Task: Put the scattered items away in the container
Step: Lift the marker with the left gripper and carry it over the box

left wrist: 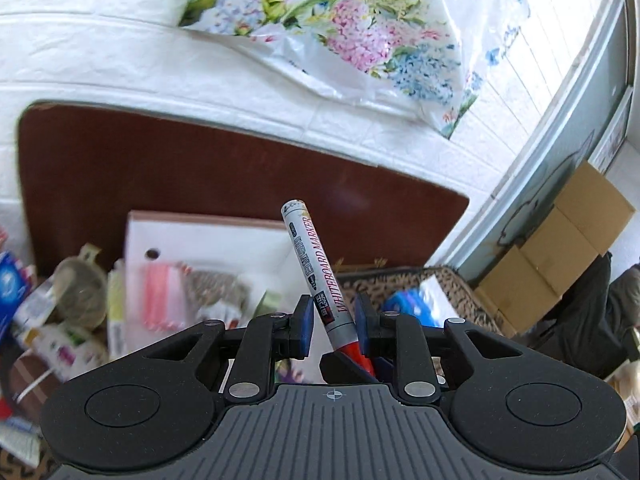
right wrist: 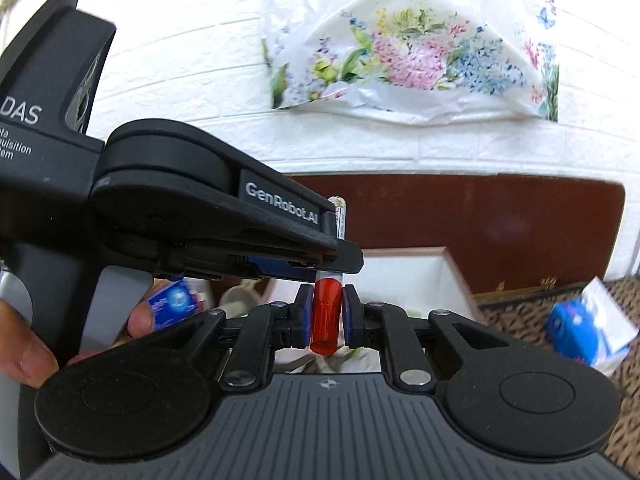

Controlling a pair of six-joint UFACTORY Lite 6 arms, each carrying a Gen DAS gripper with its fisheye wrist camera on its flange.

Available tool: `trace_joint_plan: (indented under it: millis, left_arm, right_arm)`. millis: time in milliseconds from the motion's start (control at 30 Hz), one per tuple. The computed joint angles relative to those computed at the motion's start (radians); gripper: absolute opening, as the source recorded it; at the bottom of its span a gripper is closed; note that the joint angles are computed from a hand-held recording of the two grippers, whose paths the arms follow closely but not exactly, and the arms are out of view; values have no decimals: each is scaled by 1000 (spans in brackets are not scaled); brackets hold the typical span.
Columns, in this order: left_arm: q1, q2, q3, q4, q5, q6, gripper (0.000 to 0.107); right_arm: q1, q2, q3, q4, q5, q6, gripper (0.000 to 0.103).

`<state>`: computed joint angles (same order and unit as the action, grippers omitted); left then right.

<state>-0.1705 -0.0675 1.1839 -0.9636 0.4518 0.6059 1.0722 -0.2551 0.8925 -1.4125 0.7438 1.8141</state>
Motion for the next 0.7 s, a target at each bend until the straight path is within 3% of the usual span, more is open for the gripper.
trace_joint_plan:
  millis: [300, 533, 700]
  left_arm:
    - [-1, 508, 411, -94, 61, 80, 19]
    - [-5, 854, 716, -77, 111, 52, 20]
    - [-13, 1060, 954, 33, 162, -59, 20]
  right_arm:
    - [-411, 245, 164, -4, -349, -130, 17]
    - [-559, 416, 227, 38, -493, -159, 17]
    - [-611, 556, 312, 132, -518, -277, 17]
